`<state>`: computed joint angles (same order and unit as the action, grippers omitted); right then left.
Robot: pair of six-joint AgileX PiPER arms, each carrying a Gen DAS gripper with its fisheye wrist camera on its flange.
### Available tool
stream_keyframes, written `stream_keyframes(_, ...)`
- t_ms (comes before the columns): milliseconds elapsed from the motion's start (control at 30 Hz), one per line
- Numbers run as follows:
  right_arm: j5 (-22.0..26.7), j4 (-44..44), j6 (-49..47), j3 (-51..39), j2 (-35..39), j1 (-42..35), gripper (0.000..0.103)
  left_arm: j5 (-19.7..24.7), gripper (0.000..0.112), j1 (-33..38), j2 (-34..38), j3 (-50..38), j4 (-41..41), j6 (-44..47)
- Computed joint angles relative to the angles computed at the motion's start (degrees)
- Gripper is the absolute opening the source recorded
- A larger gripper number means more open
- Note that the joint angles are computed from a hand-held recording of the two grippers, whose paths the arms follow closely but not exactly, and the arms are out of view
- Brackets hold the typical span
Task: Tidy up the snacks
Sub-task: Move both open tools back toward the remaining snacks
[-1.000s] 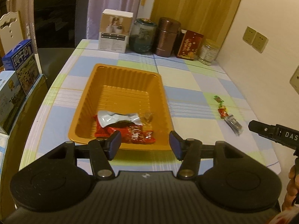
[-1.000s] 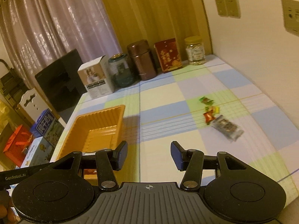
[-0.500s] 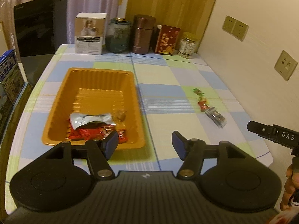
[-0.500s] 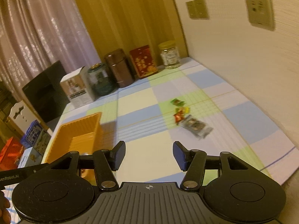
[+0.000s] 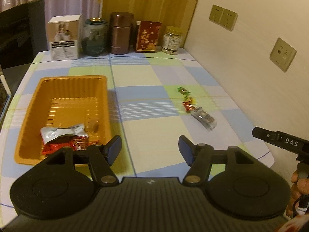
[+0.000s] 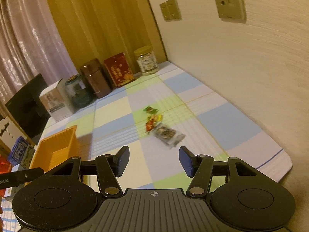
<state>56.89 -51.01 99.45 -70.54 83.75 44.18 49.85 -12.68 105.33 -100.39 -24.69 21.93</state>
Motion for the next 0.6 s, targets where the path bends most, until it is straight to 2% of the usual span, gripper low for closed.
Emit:
stream_keyframes(333,-3.8,1.5,-4.0,3.9,-1.4,-4.9,0.057,1.5,0.064,-3.9,5.3,-6.6,1.6,-2.0)
stream_keyframes(600,-10.8,3.5,-11.0,6.2,-0.5,-11.0,0.057,3.2,0.064,-6.2,11.8,-14.5,3.2,-4.2)
